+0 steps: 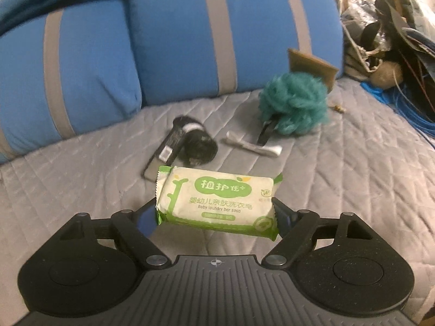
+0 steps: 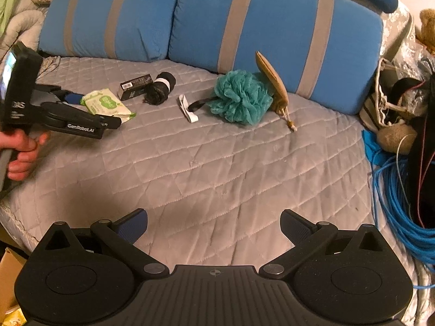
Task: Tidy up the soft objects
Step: 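Move the right tool to the tan burlap pouch and close on it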
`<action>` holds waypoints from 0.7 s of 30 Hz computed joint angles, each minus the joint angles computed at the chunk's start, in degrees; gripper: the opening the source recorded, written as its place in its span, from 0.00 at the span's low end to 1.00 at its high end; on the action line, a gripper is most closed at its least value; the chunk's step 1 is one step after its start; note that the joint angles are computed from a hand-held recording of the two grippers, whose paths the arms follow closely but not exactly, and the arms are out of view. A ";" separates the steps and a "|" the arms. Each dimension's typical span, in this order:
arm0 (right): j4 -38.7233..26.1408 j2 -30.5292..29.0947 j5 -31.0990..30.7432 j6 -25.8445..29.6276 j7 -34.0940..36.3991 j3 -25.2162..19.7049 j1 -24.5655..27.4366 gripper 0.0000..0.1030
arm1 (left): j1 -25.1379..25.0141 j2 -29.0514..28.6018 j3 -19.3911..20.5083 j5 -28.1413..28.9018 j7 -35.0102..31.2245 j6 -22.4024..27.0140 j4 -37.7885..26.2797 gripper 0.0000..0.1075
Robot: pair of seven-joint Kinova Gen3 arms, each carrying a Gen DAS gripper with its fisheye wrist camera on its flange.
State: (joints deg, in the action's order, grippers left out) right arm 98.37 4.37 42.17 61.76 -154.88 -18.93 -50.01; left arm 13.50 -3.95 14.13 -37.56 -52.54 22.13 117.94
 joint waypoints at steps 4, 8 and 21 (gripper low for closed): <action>-0.32 0.67 1.80 1.01 0.29 -0.01 -0.61 1.00 | 0.67 -2.83 2.86 -0.60 2.91 4.89 -1.65 0.76; 0.11 0.61 2.97 0.37 -0.43 0.42 -0.64 1.00 | 0.56 -5.94 6.83 -2.65 7.64 10.47 -2.98 0.76; 1.14 3.28 9.27 2.21 -7.03 2.16 -1.12 1.00 | 2.04 -10.00 5.29 13.67 2.08 24.95 -9.13 0.76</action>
State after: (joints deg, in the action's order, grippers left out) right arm 99.50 7.65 51.44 63.96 -161.91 -16.77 -51.13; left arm 15.55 -13.96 19.42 -23.90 -50.47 47.08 108.81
